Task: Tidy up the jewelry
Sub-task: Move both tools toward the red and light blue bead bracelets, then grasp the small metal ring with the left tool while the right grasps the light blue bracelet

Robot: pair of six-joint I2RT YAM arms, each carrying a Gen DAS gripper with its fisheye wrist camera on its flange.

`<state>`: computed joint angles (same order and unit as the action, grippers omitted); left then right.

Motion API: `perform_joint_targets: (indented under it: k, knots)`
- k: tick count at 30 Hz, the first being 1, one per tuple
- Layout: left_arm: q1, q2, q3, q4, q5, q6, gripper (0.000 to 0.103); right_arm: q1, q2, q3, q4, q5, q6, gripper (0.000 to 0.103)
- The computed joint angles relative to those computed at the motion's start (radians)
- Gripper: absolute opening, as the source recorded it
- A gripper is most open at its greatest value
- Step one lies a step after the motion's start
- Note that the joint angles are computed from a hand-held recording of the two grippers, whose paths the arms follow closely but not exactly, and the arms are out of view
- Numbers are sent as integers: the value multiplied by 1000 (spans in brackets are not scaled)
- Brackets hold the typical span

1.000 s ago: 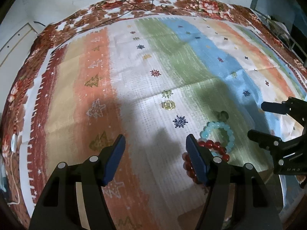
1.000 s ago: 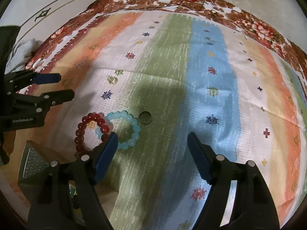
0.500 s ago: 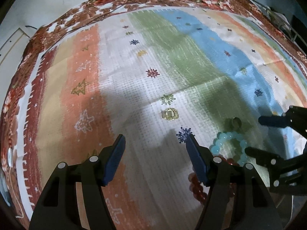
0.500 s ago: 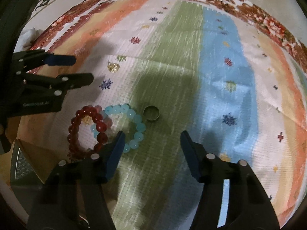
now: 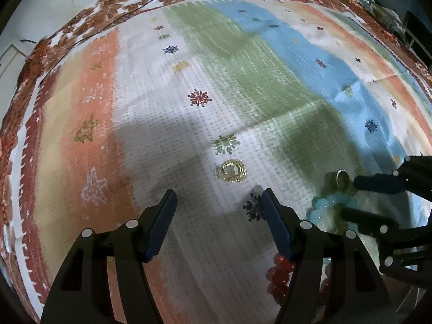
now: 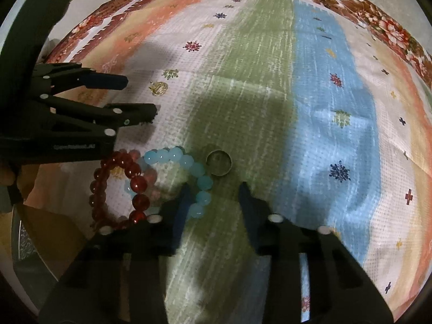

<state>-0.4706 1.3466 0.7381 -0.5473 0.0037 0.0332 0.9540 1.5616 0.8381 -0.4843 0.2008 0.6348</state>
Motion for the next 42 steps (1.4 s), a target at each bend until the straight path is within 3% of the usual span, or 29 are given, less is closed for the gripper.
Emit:
perform_joint_targets:
  k: [7,21,42]
  knots:
    - [9,44,17,30,21,35,63,-5,3,-3,10,-6,-1,15]
    - [26,25,-7,57,14,61,13,6,-8,-16,35,25,25,13]
    - [76,-79,2,-17,39,58,9,47,-108,53,-37,91,24,13]
